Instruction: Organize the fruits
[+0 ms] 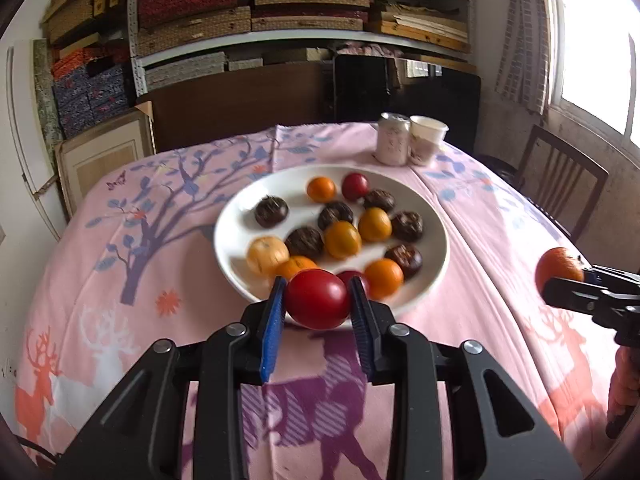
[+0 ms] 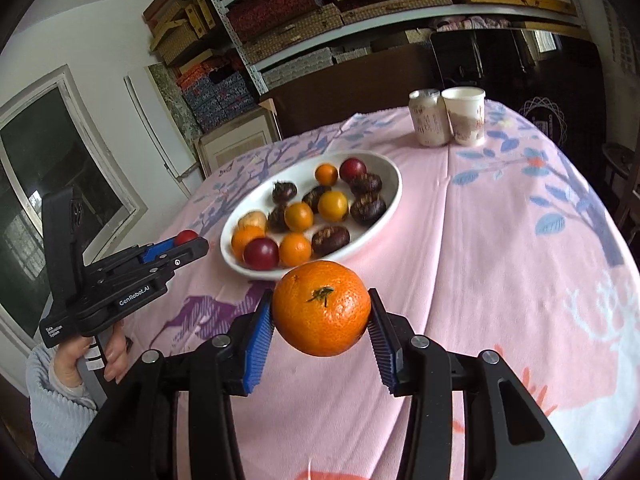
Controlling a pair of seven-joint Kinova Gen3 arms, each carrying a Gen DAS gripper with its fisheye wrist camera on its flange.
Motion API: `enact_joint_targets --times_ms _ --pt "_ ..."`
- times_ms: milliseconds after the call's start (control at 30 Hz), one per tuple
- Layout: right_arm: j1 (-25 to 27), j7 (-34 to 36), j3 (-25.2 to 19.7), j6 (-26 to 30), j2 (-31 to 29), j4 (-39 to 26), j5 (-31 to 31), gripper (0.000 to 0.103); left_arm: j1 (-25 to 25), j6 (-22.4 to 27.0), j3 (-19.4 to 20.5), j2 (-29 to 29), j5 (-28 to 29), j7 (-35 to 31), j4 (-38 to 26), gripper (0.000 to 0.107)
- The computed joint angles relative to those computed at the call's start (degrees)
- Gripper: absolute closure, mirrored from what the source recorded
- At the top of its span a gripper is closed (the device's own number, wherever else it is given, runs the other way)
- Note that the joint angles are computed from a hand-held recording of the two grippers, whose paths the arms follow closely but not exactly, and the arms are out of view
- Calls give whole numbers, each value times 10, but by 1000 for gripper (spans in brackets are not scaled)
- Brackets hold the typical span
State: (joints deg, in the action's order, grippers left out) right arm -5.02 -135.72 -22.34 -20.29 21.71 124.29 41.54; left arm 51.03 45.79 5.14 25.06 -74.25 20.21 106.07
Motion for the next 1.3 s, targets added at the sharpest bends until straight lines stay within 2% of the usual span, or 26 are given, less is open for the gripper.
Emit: enact_joint_targets --times_ms 67,133,167,233,333,433,533,633,833,900,1000,1167,1300 --pt "0 -9 -9 20 -4 -33 11 57 -16 -1 -8 -3 3 -9 -12 77" --pt "-27 7 4 47 0 -71 -12 57 -29 3 -15 6 10 -18 -28 77" --pt "-28 11 -4 64 10 -95 -17 57 -33 10 -19 15 14 -25 -39 77" --pt "-19 9 -32 94 39 -141 -14 57 -40 15 -30 33 18 -30 -57 77" --pt "-45 34 -32 134 86 -209 -47 57 -59 -7 -45 57 30 -39 -77 77" --pt "-38 47 -73 195 146 -282 -50 57 -71 -25 -62 81 51 -58 -99 77" --pt "-74 72 -49 233 172 -329 -65 57 -70 -48 -86 97 58 -57 -108 77" --pt "-110 89 -8 244 181 -344 -81 57 -69 -63 -101 108 71 -69 -116 77" --pt "-129 126 8 271 200 -366 -123 56 -52 -61 -123 130 100 -107 -136 76" --pt "-146 129 32 263 195 -361 -138 56 -42 -58 -131 133 102 -110 -139 68" --pt "-145 147 36 249 188 -352 -159 54 -23 -47 -145 134 92 -98 -139 58" --pt "-145 180 39 233 175 -337 -193 53 -11 -27 -145 131 74 -83 -138 50" --pt "-148 204 46 220 161 -318 -222 52 -6 -12 -136 127 60 -69 -133 49"
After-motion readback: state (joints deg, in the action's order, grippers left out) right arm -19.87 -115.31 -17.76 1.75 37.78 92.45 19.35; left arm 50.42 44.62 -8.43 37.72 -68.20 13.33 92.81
